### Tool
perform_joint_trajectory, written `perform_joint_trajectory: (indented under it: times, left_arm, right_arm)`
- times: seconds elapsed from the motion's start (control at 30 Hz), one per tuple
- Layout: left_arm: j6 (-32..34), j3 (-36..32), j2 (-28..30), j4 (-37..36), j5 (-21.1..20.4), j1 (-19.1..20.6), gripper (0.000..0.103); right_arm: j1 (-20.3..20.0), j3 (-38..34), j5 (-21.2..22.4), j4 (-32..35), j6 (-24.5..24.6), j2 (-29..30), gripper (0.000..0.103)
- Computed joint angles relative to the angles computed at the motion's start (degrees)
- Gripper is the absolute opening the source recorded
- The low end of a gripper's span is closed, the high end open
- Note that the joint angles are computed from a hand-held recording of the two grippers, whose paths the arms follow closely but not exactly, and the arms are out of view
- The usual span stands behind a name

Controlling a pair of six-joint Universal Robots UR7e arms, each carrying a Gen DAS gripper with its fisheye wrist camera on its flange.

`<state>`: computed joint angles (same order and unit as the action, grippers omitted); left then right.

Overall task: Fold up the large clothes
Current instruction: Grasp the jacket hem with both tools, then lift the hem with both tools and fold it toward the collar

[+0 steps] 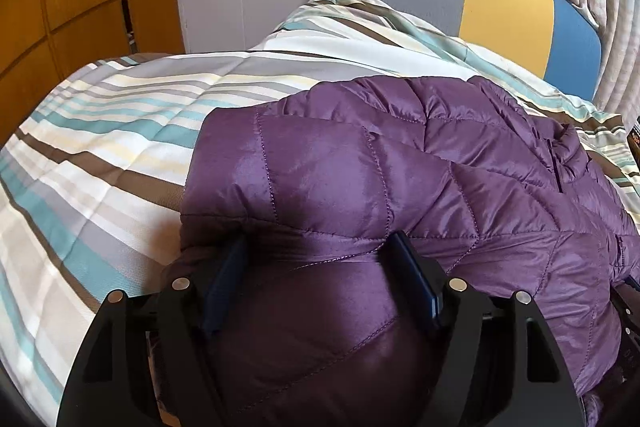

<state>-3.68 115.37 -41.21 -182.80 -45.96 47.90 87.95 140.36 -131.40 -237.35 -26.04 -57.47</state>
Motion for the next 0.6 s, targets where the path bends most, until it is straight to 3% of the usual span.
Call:
perform_joint_trajectory:
  times: [0.07,0.1,0.17,0.23,0.33,0.47,0.6]
  left_arm:
    - [-0.1,0.1,-0.4,1.1,0.5,-0.6,0.081]
    - [-0.6,0.1,-0.6,2.3,1.8,-1.3,0.089]
    - [-2.5,1.3,-1.9,4.7,5.1,-3.5,0.096]
    - [-0.8,3.3,-2.8,0.1,5.7,-5.5,0.096]
    - [3.3,4.0,-2.5,-7.0,4.7,-7.6,0.096]
    - [3.6,-0.5,0.0,-4.5,3.4,-8.4,0.096]
    - [3.4,-6.5,3.7,1.4,4.6,-8.0,0.096]
  right_arm:
    - [-0.1,0.4,0.5,-0.1,0.3,-0.4,0.072]
    - [-0.1,0.7,0.9,-0.2,0.6,-0.8,0.078]
    - [-0.6,2.0,2.8,0.7,2.9,-3.0,0.082]
    - [-1.5,4.1,6.6,1.3,5.4,-6.0,0.082]
    - [-1.5,4.8,8.0,0.9,6.0,-8.7,0.081]
    - [-0.8,3.4,8.7,4.0,7.0,-11.5,0.080]
    - [0.4,-0.1,6.9,7.7,5.7,-11.5,0.072]
